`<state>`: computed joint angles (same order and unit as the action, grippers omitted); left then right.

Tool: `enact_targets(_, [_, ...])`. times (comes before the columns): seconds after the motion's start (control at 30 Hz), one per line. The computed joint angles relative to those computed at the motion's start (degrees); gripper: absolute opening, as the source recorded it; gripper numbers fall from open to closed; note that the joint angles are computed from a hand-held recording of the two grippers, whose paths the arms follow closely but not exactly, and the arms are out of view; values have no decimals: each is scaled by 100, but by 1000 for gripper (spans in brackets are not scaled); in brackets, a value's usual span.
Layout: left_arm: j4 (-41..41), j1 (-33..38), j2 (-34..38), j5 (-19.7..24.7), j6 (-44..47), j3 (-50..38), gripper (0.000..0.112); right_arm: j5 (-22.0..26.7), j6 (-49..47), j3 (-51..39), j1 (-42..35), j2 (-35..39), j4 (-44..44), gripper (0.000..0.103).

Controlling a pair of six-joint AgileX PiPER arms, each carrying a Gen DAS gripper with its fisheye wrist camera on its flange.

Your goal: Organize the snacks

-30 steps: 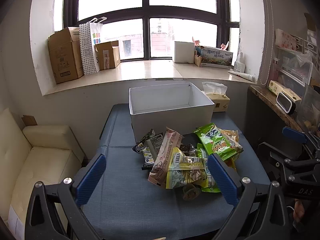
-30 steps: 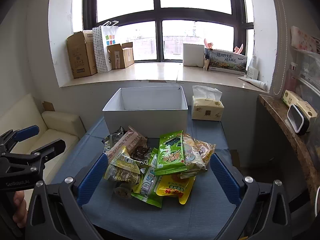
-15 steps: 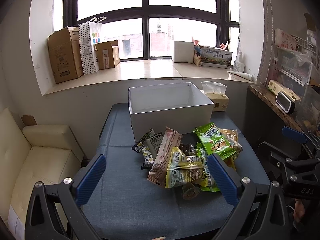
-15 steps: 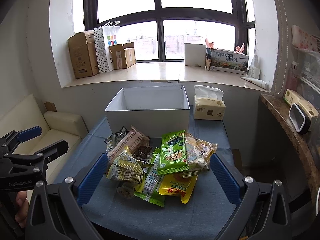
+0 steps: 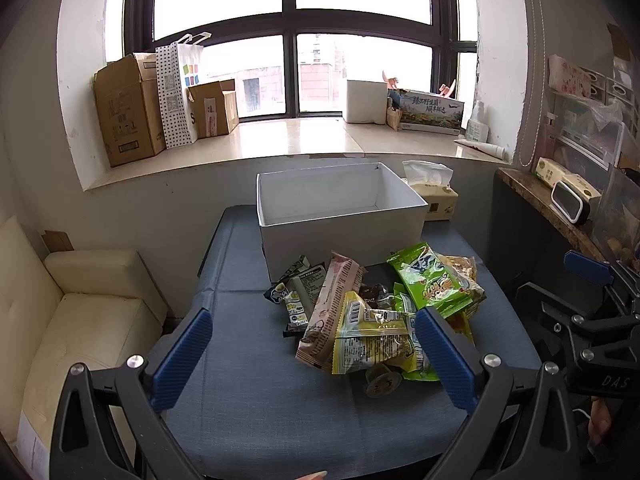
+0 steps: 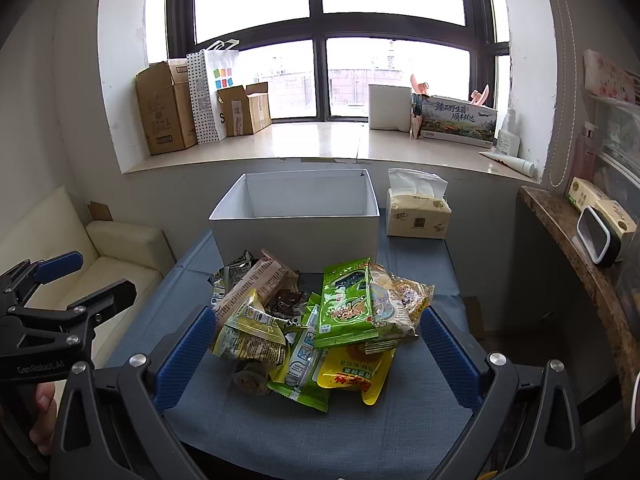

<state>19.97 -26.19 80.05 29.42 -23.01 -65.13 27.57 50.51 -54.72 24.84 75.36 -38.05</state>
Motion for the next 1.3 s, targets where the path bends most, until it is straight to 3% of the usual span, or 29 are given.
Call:
enact_targets(0.2, [221,-42,-13,-93,-199,57,103,33,-28,-11,7,6,79,103])
enact_targets(0.4, [105,-5,40,150,-31,-46,103,-167,-45,56,-128,74,74,103])
enact_targets(0.63, [-282,170,25,109,325,9,103,-334,-1044,-375,-806,1008,920,103])
enact_targets(0.8, [-406,269,25,-12,405,78,103,-115,-1312,-1501,-1071,2403,709,103])
enact_targets(0.97, [-225,313,76,-24,334,110,103,1044,-1384,-3170,-927,4008,-36,103])
enact_targets(1.03, [-478,417,120,0,633,93,103,1237,-1543,-3590,-869,4392,15,103])
enact_targets(1.13, [-1078,636,146,-149,1177,151,103,1384,-1900,-3978,-847,4747,423,97])
enact_targets(1.23, [-1093,675,215,-150,1138,130,103,1464,-1978,-4109,-842,4919,722,92])
enact_targets(1.27, [-1060,675,235,-175,1105,134,103,1382,-1950,-4015,-866,4855,768,87])
enact_targets(1.3, [-1018,662,259,-187,1049,128,103,1402,-1964,-4007,-851,4845,823,76])
